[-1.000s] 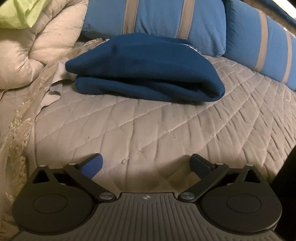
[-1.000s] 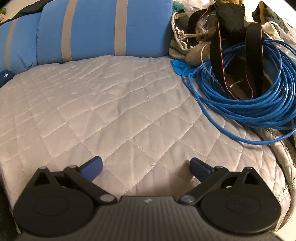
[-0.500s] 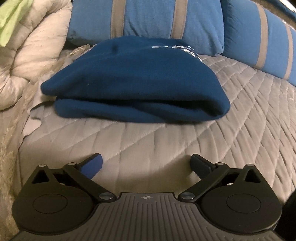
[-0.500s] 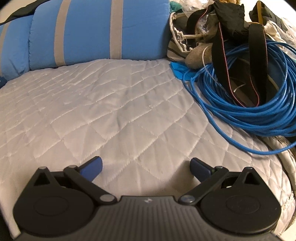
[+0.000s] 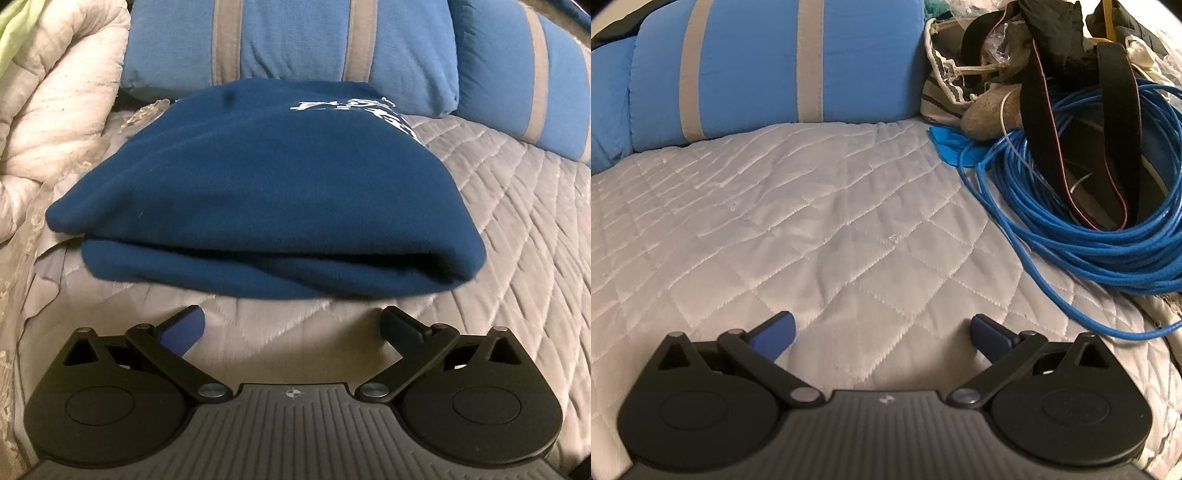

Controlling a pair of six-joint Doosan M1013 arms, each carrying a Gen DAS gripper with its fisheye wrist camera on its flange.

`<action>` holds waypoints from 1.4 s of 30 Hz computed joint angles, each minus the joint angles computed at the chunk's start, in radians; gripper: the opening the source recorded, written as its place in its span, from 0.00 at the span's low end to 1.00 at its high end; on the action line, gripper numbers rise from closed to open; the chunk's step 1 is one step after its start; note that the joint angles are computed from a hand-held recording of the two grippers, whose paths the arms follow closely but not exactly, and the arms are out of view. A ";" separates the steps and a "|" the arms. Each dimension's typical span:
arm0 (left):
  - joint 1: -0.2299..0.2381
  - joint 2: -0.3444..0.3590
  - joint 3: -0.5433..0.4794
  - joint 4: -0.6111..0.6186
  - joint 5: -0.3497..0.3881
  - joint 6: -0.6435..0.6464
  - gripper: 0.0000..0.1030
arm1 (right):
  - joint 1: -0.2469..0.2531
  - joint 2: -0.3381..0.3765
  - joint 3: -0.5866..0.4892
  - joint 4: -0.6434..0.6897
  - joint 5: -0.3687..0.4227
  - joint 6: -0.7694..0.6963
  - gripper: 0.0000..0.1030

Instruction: Fold clothes

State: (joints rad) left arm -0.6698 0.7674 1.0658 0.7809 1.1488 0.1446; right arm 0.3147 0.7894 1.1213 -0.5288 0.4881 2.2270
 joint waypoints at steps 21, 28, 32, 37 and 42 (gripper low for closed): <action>-0.012 0.042 -0.011 0.173 0.036 -0.144 1.00 | -0.002 0.045 -0.038 -0.162 -0.067 0.176 1.00; -0.014 0.041 -0.008 0.184 0.036 -0.150 1.00 | 0.000 0.043 -0.029 -0.209 -0.079 0.224 1.00; -0.013 0.040 -0.007 0.187 0.033 -0.152 1.00 | 0.001 0.043 -0.027 -0.217 -0.080 0.233 1.00; -0.013 0.039 -0.006 0.189 0.033 -0.153 1.00 | 0.001 0.041 -0.023 -0.226 -0.083 0.242 1.00; -0.013 0.040 -0.007 0.188 0.034 -0.152 1.00 | 0.001 0.041 -0.022 -0.228 -0.085 0.245 1.00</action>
State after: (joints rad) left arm -0.6831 0.8072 1.0587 0.9688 1.1829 -0.0078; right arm 0.3154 0.8299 1.0991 -0.7566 0.4033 2.4720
